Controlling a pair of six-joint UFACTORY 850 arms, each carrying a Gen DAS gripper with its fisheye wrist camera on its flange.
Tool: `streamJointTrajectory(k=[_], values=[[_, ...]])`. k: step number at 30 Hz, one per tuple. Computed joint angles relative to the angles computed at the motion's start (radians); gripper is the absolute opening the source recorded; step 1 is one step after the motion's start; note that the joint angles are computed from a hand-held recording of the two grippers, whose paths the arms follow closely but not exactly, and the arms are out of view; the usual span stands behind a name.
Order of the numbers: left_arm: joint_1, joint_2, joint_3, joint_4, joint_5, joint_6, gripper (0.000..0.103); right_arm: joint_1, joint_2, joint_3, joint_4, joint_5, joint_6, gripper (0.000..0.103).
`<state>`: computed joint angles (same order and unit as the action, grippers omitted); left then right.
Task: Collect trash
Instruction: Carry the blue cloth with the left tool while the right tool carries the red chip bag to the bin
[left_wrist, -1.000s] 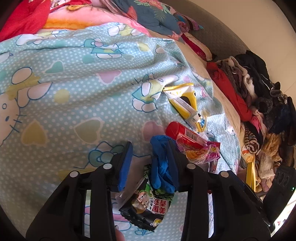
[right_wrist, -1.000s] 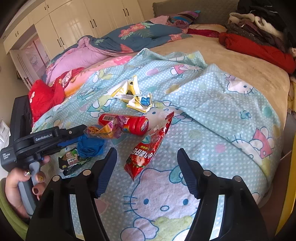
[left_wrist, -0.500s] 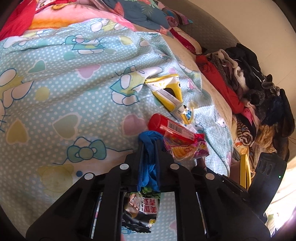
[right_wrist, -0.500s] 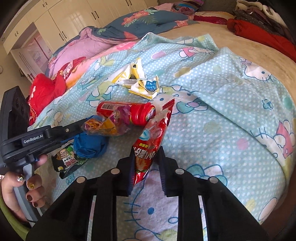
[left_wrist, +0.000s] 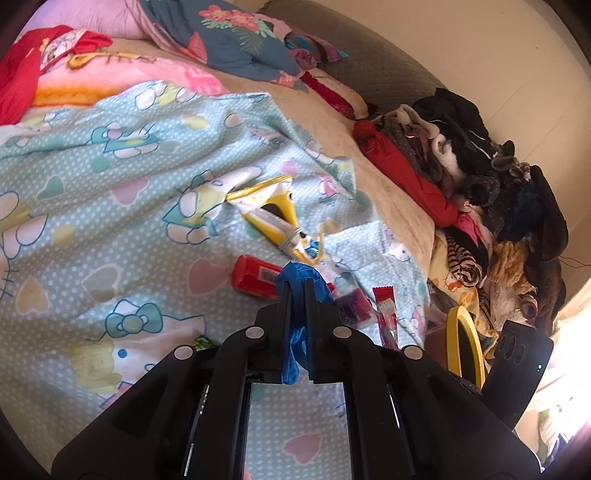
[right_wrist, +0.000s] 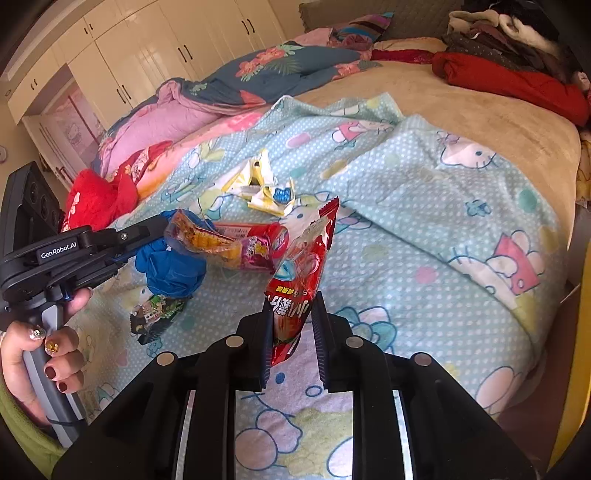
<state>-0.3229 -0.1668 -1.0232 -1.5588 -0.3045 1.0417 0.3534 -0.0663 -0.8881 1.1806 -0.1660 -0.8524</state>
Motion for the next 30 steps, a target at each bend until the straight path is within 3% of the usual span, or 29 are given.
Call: streamJointTrajectory(k=[30], values=[[-0.127,0.049,-0.048,-0.036,0.087,0.089,0.003,-0.068,0.19,0.094,0.292,0.007,-0.3,0.019]])
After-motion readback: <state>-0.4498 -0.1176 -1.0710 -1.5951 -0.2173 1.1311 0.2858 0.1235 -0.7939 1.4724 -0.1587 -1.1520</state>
